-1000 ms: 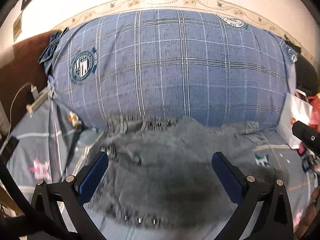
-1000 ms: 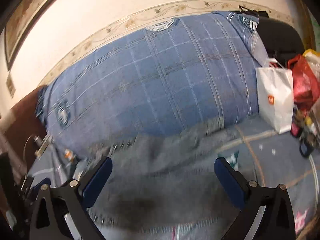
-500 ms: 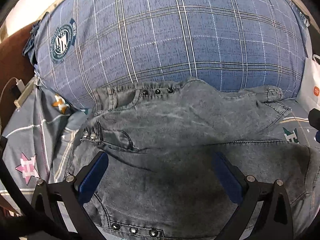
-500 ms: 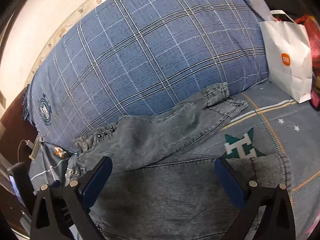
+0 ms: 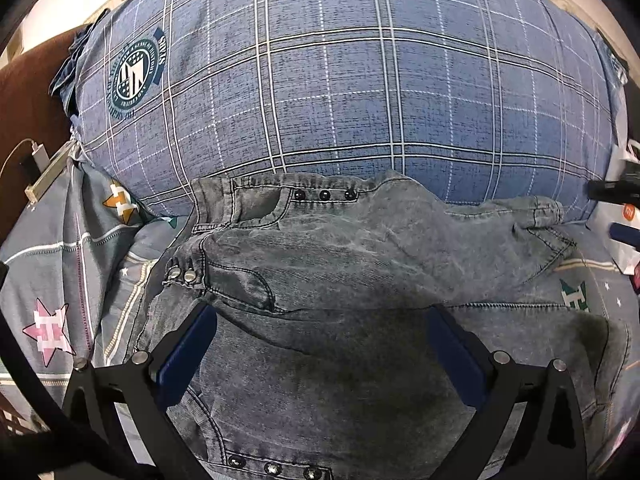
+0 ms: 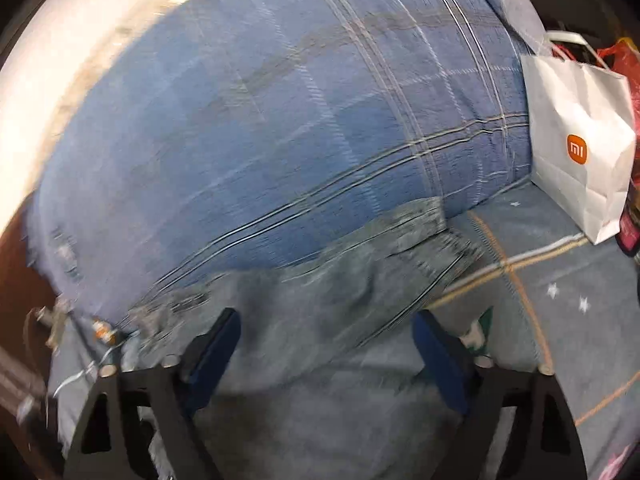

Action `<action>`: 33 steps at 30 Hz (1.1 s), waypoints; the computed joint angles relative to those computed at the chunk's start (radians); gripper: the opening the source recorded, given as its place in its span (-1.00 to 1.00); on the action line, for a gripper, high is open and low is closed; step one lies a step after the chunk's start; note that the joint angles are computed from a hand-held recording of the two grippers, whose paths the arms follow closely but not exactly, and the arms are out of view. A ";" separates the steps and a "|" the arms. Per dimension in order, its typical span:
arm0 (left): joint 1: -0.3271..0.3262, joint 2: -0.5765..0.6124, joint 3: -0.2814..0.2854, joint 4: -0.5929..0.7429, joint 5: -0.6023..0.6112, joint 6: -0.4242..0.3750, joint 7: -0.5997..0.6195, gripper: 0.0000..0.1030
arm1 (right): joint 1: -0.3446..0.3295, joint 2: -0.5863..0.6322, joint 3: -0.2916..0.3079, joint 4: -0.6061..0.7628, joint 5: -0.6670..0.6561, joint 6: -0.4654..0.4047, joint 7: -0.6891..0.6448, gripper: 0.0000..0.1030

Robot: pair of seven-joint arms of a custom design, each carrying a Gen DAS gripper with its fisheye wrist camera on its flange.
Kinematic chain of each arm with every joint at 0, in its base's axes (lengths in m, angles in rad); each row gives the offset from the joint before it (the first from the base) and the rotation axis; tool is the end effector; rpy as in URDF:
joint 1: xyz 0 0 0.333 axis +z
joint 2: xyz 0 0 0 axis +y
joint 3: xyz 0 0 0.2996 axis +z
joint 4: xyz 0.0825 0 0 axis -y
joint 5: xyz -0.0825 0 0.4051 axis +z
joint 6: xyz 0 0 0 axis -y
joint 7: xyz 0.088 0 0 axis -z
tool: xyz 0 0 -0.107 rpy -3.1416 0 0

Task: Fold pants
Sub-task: 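Grasp the jeans leg hem with the right gripper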

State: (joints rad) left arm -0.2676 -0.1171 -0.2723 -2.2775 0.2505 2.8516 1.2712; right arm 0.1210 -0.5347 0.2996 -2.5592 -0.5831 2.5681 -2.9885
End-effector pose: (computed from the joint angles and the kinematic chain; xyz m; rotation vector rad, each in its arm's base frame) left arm 0.4765 -0.3043 0.4529 -1.3774 2.2311 -0.7781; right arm 0.4077 0.1950 0.4692 -0.8302 2.3281 -0.5602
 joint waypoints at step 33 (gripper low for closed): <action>-0.023 -0.027 0.025 -0.018 -0.177 -0.007 0.143 0.99 | -0.114 0.134 -0.135 -0.046 -0.271 0.204 0.173 -0.95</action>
State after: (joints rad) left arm -0.2904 -0.1437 -0.2471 -2.2952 0.0735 2.8445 1.4144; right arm 0.0066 -0.4004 0.1645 -2.6048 -0.8538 2.7719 -2.8153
